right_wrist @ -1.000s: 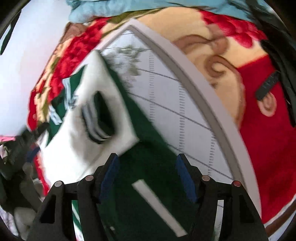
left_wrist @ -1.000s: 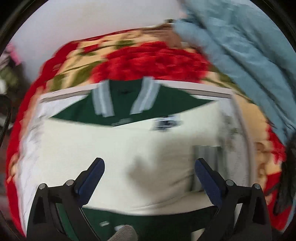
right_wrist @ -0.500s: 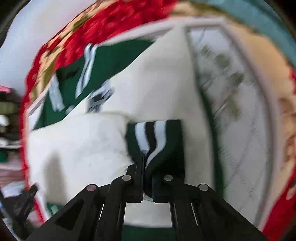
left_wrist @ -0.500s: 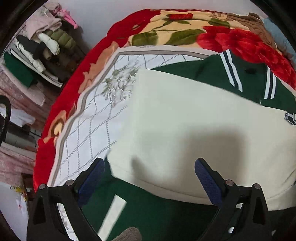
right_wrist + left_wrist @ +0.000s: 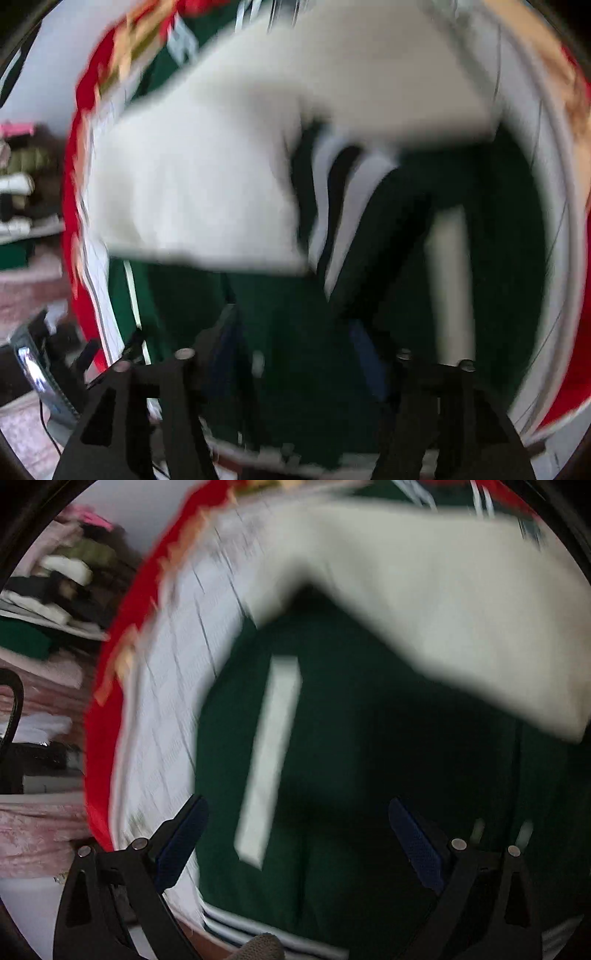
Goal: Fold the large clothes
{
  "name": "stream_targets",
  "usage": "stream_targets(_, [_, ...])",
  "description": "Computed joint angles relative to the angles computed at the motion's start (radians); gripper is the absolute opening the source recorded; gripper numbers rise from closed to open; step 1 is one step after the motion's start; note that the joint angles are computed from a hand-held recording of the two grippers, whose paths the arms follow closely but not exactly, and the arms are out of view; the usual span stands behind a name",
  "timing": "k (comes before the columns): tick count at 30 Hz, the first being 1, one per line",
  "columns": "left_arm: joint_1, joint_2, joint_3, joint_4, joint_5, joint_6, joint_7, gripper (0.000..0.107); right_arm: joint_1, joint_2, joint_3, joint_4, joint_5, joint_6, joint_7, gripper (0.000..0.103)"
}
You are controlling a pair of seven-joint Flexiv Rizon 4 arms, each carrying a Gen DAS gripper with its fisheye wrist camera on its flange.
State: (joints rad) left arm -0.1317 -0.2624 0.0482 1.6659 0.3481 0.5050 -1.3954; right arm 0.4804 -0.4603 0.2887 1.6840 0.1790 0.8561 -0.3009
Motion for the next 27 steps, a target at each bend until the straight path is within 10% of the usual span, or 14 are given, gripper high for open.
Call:
stream_targets(7, [0.034, 0.027, -0.003, 0.055, -0.069, 0.018, 0.049, 0.100, 0.092, 0.071, -0.107, 0.128, -0.173, 0.073, 0.367, 0.065])
stream_targets(9, [0.040, 0.004, -0.013, 0.022, -0.115, 0.040, 0.030, 0.100, 0.104, 0.114, -0.156, 0.184, -0.294, 0.094, 0.478, 0.079])
stream_targets(10, [0.038, -0.012, -0.018, 0.003, -0.128, 0.051, 0.018, 0.100, 0.092, 0.116, -0.159, 0.187, -0.323, 0.082, 0.490, 0.095])
stream_targets(15, [-0.010, -0.131, -0.025, -0.140, -0.114, 0.136, -0.054, 0.100, -0.054, -0.020, -0.056, 0.127, -0.171, 0.169, 0.348, 0.097])
stream_targets(20, [-0.027, -0.194, -0.022, -0.274, -0.170, 0.139, -0.073, 0.100, -0.064, -0.058, -0.055, 0.029, -0.181, 0.096, 0.274, 0.006])
stream_targets(27, [-0.028, -0.204, -0.006, -0.351, -0.212, 0.144, -0.109, 0.100, 0.021, 0.050, -0.232, 0.006, -0.535, -0.013, 0.371, 0.006])
